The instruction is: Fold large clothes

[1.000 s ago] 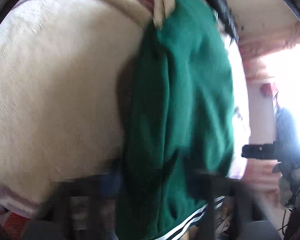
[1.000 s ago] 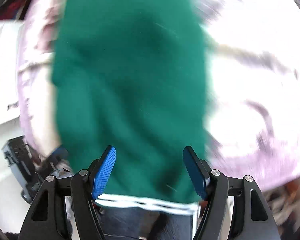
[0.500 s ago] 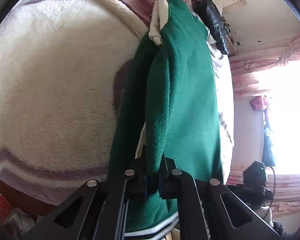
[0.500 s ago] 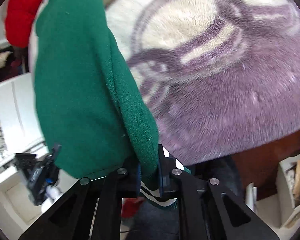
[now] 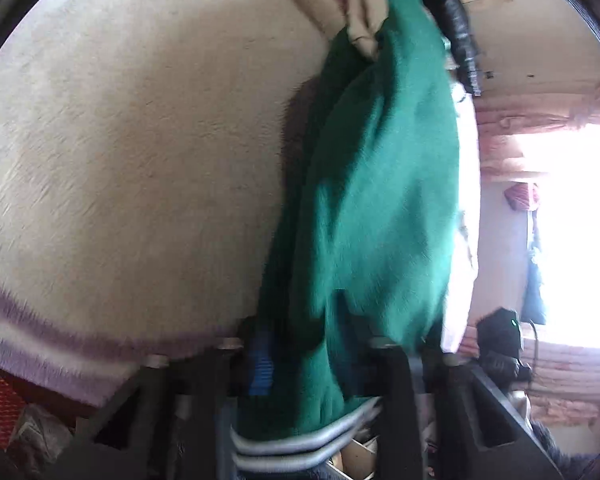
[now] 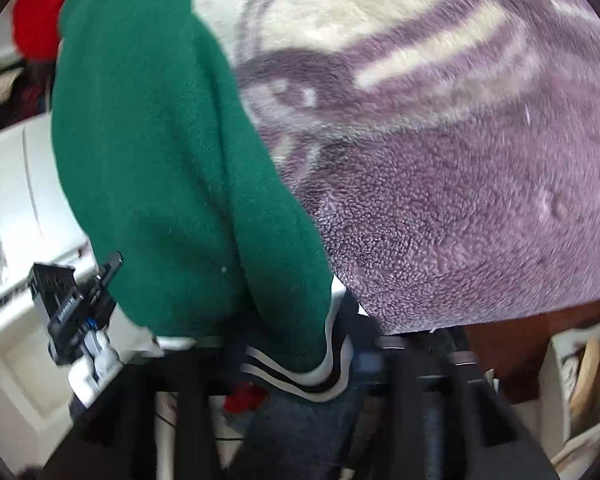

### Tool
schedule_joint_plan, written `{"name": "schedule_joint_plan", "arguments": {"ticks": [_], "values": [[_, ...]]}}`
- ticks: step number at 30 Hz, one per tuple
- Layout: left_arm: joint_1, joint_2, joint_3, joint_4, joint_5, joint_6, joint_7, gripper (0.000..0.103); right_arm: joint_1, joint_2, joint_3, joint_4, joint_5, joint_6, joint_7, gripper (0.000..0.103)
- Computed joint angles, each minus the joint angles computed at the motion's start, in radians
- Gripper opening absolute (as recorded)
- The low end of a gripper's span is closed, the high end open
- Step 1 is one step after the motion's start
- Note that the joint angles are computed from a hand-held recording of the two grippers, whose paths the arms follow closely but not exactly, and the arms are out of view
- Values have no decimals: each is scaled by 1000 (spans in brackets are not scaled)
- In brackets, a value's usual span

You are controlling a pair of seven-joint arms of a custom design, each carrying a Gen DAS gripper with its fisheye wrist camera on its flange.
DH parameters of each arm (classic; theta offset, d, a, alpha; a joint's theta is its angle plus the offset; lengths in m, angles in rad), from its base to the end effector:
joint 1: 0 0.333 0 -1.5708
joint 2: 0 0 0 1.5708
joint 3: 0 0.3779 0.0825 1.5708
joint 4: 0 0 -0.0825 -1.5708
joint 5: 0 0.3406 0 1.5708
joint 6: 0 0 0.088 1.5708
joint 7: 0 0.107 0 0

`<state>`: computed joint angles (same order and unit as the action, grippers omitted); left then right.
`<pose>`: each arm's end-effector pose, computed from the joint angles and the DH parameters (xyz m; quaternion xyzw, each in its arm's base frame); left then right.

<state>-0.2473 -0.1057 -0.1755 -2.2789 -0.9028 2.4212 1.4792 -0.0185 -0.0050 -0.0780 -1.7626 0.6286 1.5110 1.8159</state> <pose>0.4373 -0.2037 0.5109 0.7559 -0.5611 0.2580 0.2171 0.4978 0.0179 0.6249 -0.5282 0.7823 0.3102 0.1129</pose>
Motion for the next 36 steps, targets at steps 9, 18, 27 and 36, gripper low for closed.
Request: {"name": "schedule_joint_plan", "arguments": {"ticks": [9,18,27,36], "values": [[-57,53,-38,-51,-201,-17,192,80,-57,43,-30,-151,213,10,-199,97],[-75,34,-79,-47,-41,91,54,43,-44,-35,-18,-324,382,97,-230,44],[-84,-72,-36,19,64,35,-214,25,-3,-110,-25,-301,503,149,-92,24],[-85,-49,9,200,59,126,-229,24,-18,-29,-54,26,644,75,25,24]]}}
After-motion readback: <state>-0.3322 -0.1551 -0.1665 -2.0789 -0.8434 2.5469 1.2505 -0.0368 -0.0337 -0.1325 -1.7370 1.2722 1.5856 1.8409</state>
